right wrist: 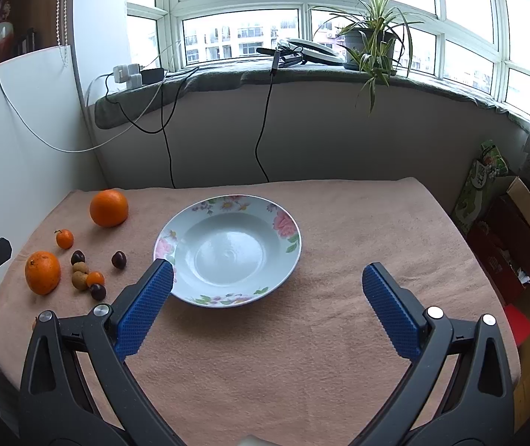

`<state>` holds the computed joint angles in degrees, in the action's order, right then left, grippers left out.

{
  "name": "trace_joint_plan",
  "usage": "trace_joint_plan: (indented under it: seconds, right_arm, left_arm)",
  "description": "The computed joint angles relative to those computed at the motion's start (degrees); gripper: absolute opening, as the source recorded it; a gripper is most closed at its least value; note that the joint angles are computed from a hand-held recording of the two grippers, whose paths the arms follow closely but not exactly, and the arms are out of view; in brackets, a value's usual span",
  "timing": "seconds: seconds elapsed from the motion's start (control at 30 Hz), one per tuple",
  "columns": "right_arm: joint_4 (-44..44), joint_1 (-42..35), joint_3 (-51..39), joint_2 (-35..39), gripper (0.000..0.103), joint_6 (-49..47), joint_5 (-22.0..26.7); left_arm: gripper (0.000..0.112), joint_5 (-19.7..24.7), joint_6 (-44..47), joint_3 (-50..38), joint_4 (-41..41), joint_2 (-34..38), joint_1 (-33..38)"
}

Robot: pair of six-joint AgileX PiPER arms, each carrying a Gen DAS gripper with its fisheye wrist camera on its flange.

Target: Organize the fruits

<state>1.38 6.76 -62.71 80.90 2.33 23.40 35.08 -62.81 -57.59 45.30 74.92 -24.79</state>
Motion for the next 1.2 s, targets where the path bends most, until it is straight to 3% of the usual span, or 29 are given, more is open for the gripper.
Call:
trace_joint_plan:
  seconds: [1.2]
  right_arm:
    - [3.3,0.0,-0.5,0.8,0.103,-2.8,1.0]
  left_arm:
    - [0.103,0.4,-0.2,-0.2,-0.3,-0.1,-0.5]
